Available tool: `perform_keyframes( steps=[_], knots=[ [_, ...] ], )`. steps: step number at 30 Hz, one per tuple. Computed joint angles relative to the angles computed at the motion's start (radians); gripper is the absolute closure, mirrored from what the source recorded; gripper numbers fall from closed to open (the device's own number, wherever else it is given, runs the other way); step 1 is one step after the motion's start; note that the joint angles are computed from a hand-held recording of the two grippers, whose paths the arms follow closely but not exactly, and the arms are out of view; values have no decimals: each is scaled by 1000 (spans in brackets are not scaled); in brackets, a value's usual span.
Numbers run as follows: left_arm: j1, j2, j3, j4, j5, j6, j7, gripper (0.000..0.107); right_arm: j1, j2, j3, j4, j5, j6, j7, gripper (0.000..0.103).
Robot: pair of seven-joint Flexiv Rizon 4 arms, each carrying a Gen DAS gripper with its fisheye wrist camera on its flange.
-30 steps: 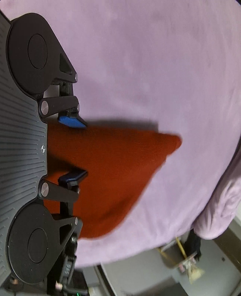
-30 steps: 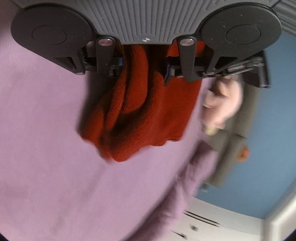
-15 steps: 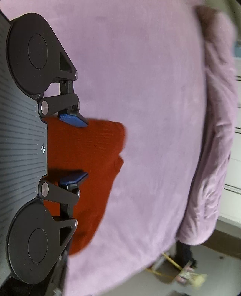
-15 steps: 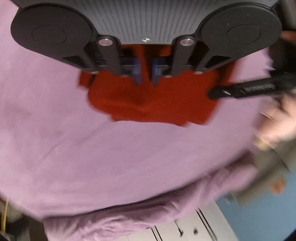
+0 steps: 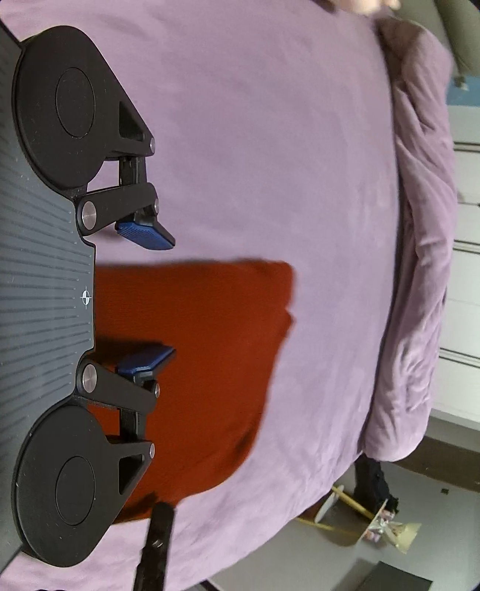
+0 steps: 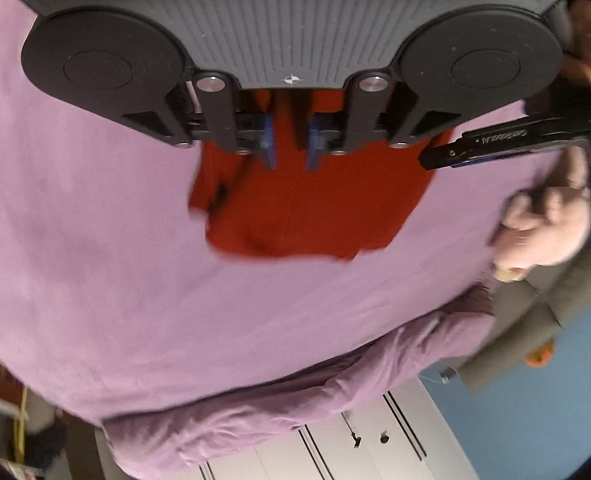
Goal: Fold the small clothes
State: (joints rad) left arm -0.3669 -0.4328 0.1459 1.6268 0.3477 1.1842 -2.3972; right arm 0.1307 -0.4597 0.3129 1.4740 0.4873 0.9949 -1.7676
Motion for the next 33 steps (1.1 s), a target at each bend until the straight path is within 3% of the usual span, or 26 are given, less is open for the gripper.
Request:
perform_keyframes(
  steps=[2, 5, 8, 10, 11, 12, 15, 16, 18, 19, 21, 26, 29, 33],
  knots=[
    [-31, 60, 21, 82, 25, 22, -68, 44, -32, 66, 11, 83, 45, -36, 20, 71],
    [-47, 114, 17, 147, 51, 6, -164, 45, -66, 94, 18, 113, 169, -100, 51, 67],
    [-10, 122, -40, 173, 13, -9, -134, 48, -62, 60, 4, 73, 254, -125, 115, 67],
    [-16, 101, -48, 136, 40, -48, -114, 48, -23, 39, -17, 66, 241, -83, 179, 69],
    [-22, 89, -51, 109, 50, -85, -103, 48, -19, 30, -19, 58, 240, -83, 207, 74],
    [-22, 76, -56, 90, 54, -98, -95, 48, -24, 22, -15, 49, 250, -89, 222, 89],
    [-23, 45, -59, 43, 37, -165, -95, 50, -58, 1, 19, 20, 346, -96, 225, 95],
    [-29, 43, -53, 36, 36, -191, -119, 50, -55, 6, 13, 29, 343, -82, 235, 96],
    [-31, 47, -45, 37, 36, -225, -166, 46, 27, 28, -53, 80, 161, -21, 294, 96],
    [-14, 55, -58, 56, 11, -214, -161, 46, 64, 33, -78, 109, 57, 13, 304, 96],
    [12, 78, -79, 104, -34, -184, -150, 47, 72, 39, -69, 129, -14, 27, 291, 95],
    [12, 153, -92, 171, -15, -154, -140, 48, 90, 81, -68, 170, -154, -19, 326, 79],
    [13, 197, -111, 207, -22, -153, -141, 41, 103, 131, -77, 212, -238, -95, 342, 68],
    [1, 207, -141, 175, -7, -229, -139, 32, 115, 208, -77, 285, -269, -126, 358, 40]
  ],
)
